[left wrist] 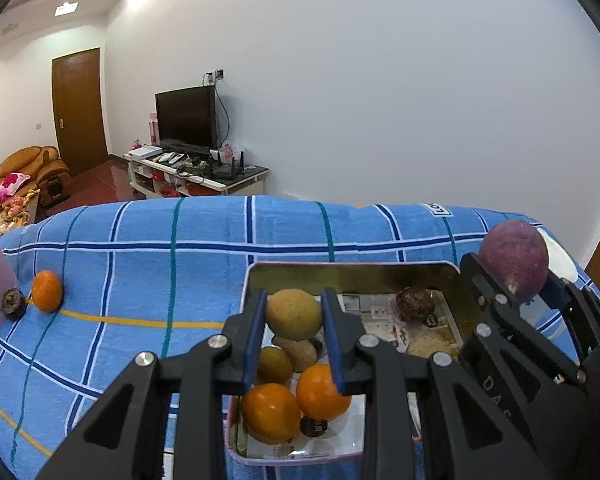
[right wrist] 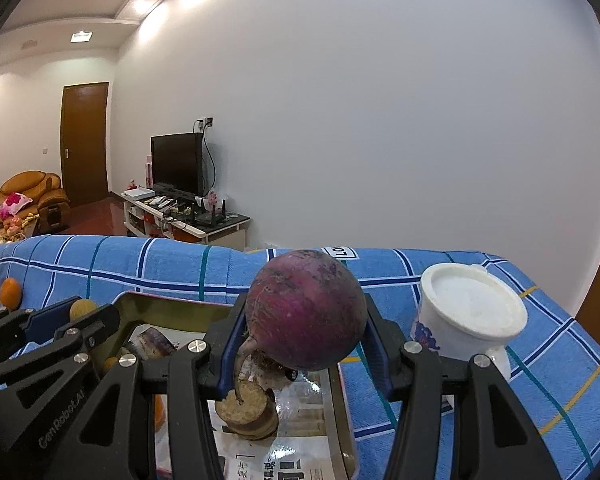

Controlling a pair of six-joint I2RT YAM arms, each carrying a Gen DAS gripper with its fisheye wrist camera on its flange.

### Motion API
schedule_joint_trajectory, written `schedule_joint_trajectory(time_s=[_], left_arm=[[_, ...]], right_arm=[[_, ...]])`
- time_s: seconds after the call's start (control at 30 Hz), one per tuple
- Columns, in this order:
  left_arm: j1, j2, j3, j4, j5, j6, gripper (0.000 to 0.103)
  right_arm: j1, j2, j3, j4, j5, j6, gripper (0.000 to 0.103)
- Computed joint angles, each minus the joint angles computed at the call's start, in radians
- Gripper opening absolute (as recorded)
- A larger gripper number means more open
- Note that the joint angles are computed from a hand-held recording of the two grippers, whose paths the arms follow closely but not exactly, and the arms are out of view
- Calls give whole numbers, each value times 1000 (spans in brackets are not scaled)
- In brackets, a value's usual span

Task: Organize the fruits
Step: 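Lower the tan fruit into the tin with the left tool while the right tool lowers the radish over it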

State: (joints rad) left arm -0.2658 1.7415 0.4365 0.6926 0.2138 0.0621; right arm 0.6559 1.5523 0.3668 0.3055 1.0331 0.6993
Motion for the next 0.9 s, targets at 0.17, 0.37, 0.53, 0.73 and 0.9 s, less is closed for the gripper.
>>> schedule_joint_trajectory(time_s=[0.17,0.37,0.53,0.73,0.9], left_arm=[[-10,13,14,-6,-3,-7,30],[-14,23,34,-21,-1,-14,30],[-20,31,41,-27,-13,-14,29],[-43,53,45,-10,-32,-12,29],[-59,75,63,-21,-60,-9,29]], right_arm=[[-43,1,-10,48,-57,-29,54],[-62,-4,-16,61,-89,-35,54],[-98,-10,-32,116,-167,-77,54],[-149,17,-28,149,-271,-87,54],[-189,55,-16,170,-333,-100,54]])
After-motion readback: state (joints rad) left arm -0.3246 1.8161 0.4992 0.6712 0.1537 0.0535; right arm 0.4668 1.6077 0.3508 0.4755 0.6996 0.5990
